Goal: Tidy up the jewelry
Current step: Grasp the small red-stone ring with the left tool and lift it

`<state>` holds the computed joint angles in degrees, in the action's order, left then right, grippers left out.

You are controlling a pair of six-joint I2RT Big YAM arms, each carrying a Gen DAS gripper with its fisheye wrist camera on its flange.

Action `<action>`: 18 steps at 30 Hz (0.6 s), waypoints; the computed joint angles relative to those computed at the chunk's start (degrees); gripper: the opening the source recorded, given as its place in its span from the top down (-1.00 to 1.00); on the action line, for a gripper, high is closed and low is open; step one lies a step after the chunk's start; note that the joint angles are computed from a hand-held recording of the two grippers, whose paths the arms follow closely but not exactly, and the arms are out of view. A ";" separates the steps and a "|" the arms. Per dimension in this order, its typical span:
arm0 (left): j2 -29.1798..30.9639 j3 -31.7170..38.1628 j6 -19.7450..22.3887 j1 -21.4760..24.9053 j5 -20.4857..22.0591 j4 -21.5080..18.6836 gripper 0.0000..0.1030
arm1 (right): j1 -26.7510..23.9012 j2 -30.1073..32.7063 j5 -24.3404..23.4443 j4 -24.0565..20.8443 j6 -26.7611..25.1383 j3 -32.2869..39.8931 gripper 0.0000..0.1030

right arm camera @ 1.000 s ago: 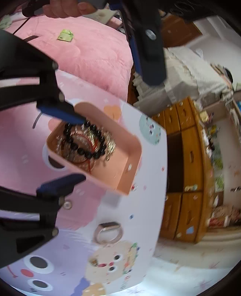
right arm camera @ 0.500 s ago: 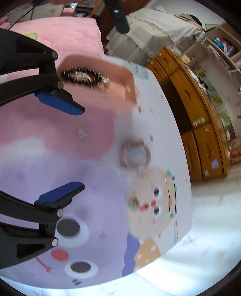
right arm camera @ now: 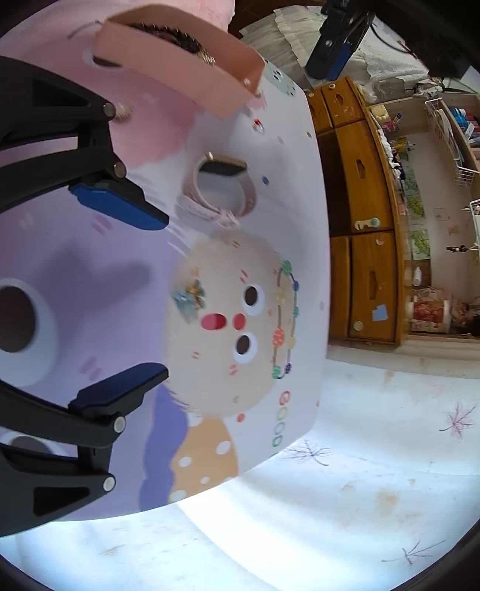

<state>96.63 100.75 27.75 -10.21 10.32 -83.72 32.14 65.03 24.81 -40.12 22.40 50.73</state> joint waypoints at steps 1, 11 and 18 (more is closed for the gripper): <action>1.39 0.48 -1.33 -0.35 -0.56 -0.79 -0.57 | -0.29 0.46 -0.34 1.07 -0.33 -0.19 -0.45; 5.61 0.37 -5.97 -1.94 -4.23 -1.22 -0.47 | -0.90 4.22 -1.88 3.33 -1.72 0.92 -0.09; 7.00 0.38 -6.02 -2.11 -6.42 -0.69 -0.19 | -1.91 5.40 -2.65 3.09 -1.33 1.87 0.17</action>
